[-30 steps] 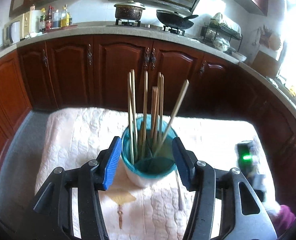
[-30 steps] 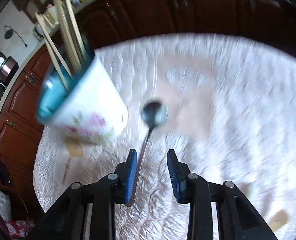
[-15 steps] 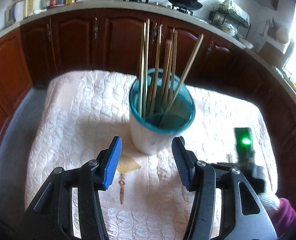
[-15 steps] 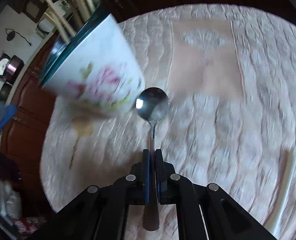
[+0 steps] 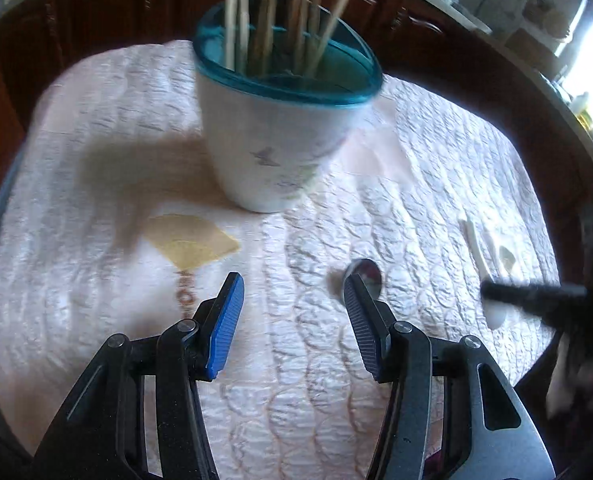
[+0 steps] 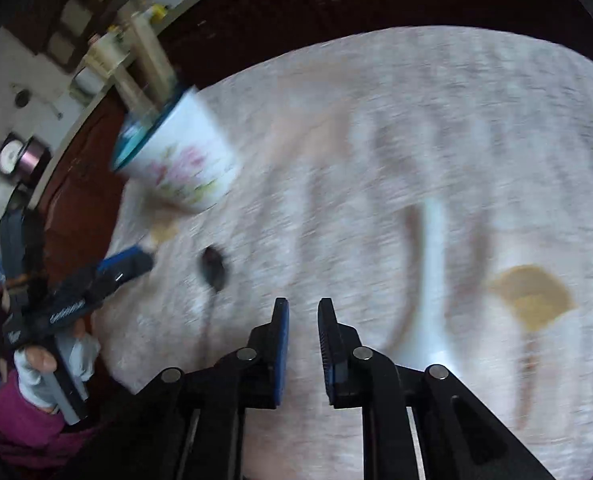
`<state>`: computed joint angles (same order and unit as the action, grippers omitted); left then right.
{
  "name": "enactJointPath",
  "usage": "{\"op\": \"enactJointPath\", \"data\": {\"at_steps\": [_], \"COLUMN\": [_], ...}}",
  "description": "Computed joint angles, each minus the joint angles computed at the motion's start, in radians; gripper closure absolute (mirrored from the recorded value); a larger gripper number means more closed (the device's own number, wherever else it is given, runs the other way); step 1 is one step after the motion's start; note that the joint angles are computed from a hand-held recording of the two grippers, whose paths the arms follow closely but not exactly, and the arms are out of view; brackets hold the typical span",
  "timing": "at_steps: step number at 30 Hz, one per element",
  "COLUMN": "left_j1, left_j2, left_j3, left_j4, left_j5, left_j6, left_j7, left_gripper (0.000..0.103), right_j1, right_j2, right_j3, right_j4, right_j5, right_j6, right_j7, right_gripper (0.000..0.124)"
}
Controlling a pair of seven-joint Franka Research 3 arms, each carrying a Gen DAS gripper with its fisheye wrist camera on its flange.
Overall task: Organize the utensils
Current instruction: 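Grasp the metal spoon with the left tool while the right tool grasps the white ceramic spoon, then carry the white ceramic spoon to the cup with the right tool while the left tool carries the metal spoon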
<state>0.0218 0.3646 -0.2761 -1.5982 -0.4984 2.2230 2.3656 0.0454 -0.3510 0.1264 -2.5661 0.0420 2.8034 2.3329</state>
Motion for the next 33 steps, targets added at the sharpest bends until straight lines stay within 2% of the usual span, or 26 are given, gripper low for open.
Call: {"op": "enactJointPath", "data": {"at_steps": [2, 3, 8, 12, 15, 17, 19, 21, 27, 33], "left_j1": [-0.001, -0.006, -0.028, -0.04, -0.05, -0.055, -0.058, -0.056, -0.041, -0.02], "left_j2": [0.017, 0.028, 0.067, 0.111, 0.135, 0.139, 0.13, 0.129, 0.105, 0.092], "left_j3": [-0.01, -0.012, -0.019, -0.023, -0.027, -0.032, -0.034, -0.039, -0.044, -0.038], "left_j4": [0.018, 0.03, 0.069, 0.121, 0.146, 0.145, 0.124, 0.123, 0.099, 0.106], "left_j5": [-0.002, 0.009, 0.055, 0.089, 0.113, 0.126, 0.14, 0.139, 0.097, 0.054], "left_j6": [-0.022, -0.036, -0.07, -0.104, -0.124, -0.118, -0.09, -0.094, -0.078, -0.099], "left_j7": [0.025, 0.037, 0.062, 0.064, 0.06, 0.071, 0.096, 0.107, 0.12, 0.106], "left_gripper": [0.051, 0.051, 0.051, 0.051, 0.052, 0.062, 0.078, 0.092, 0.101, 0.102], "right_j1": [-0.049, -0.054, -0.001, -0.019, -0.036, -0.035, -0.022, 0.006, 0.009, -0.007], "right_j2": [-0.009, -0.022, 0.049, 0.15, 0.202, 0.231, 0.292, 0.287, 0.188, 0.127], "right_j3": [0.001, -0.008, -0.097, -0.077, -0.054, -0.055, -0.058, -0.078, -0.071, -0.039], "right_j4": [-0.007, -0.032, -0.024, 0.042, 0.099, 0.131, 0.187, 0.185, 0.131, 0.118], "right_j5": [-0.046, -0.051, 0.064, 0.038, -0.044, -0.103, -0.135, -0.133, -0.173, -0.162], "right_j6": [-0.058, -0.058, 0.016, 0.054, 0.041, 0.027, 0.028, 0.041, 0.069, 0.099], "right_j7": [0.019, 0.015, -0.129, -0.143, -0.096, -0.067, -0.048, -0.022, 0.023, 0.012], "right_gripper": [0.107, 0.107, 0.107, 0.107, 0.107, 0.11, 0.112, 0.112, 0.112, 0.112]}}
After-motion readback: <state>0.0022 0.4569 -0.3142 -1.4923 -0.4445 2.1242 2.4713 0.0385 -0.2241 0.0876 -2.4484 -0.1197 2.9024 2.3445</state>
